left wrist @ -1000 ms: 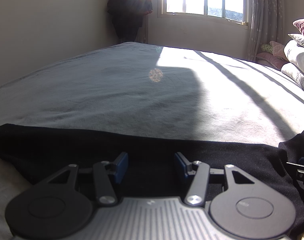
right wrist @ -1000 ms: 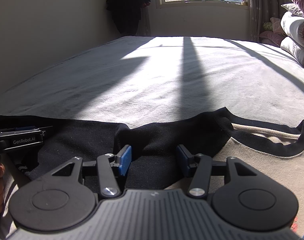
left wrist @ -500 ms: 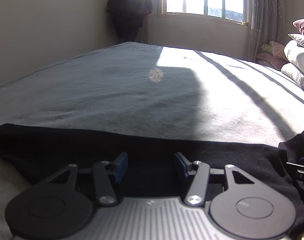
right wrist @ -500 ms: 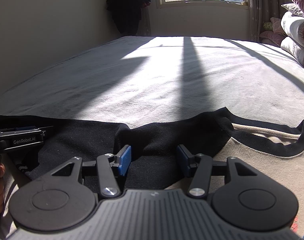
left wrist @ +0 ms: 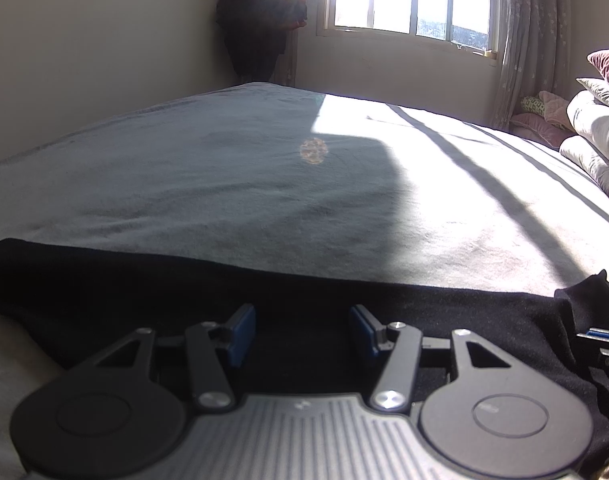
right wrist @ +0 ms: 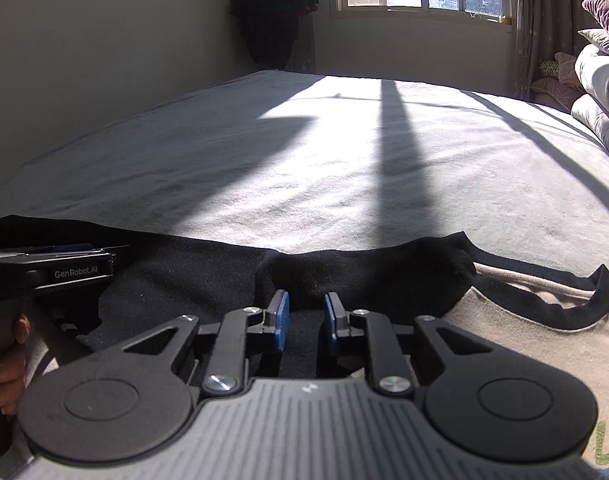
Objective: Fold clothes
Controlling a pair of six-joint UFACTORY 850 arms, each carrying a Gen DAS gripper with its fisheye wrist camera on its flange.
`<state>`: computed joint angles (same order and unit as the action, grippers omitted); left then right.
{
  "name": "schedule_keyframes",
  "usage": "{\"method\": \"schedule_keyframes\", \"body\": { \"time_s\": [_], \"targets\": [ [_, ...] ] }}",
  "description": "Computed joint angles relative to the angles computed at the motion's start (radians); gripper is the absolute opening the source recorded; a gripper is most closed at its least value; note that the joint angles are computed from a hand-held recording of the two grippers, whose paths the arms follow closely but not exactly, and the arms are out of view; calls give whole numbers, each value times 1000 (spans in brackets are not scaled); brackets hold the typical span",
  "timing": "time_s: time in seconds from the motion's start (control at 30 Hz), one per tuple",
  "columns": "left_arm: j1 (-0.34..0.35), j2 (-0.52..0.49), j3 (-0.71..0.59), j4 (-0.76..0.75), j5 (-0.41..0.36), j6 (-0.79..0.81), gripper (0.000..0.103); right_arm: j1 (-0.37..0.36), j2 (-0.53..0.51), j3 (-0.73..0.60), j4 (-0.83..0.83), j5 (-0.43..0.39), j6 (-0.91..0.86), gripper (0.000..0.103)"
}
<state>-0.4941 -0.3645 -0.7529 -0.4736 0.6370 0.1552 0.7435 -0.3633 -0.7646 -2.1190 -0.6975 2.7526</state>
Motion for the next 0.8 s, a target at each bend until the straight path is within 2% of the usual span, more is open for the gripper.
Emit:
{"method": "schedule_keyframes", "body": {
  "time_s": [0.17,0.23,0.27,0.33,0.37,0.4,0.5,0.53,0.57,0.6,0.67,0.77,0.8],
  "targets": [
    [11,3,6,45,1,-48,55,-36,-108,-169,186,69,-328,9],
    [13,4,7,53,0,-56,56,-61,-121,-198,163,96,-319,10],
    [14,5,7,58,-1,-60,57,-74,-115,-191,101,99,-260,10],
    [14,10,11,71,-2,-70,61,-93,-80,-159,49,121,-164,11],
    [19,15,14,91,-8,-90,63,-102,-60,-142,31,133,-120,16],
    [24,21,17,113,-15,-112,64,-104,-39,-122,19,133,-84,16],
    [5,40,22,31,-34,-49,65,-97,58,-21,-4,111,-9,19],
    [-7,46,23,0,-38,-22,66,-92,88,9,8,105,-12,20],
    [-19,52,25,-30,-42,5,66,-87,114,36,37,101,-36,26],
    [-30,62,30,-29,-54,7,67,-81,139,63,68,97,-65,37],
    [-52,81,37,-17,-79,6,68,-65,190,119,131,81,-119,45],
    [-95,94,33,-62,-121,82,72,-46,257,189,216,79,-173,45],
    [-110,91,29,-112,-133,151,75,-41,278,211,244,78,-182,47]
  ]
}}
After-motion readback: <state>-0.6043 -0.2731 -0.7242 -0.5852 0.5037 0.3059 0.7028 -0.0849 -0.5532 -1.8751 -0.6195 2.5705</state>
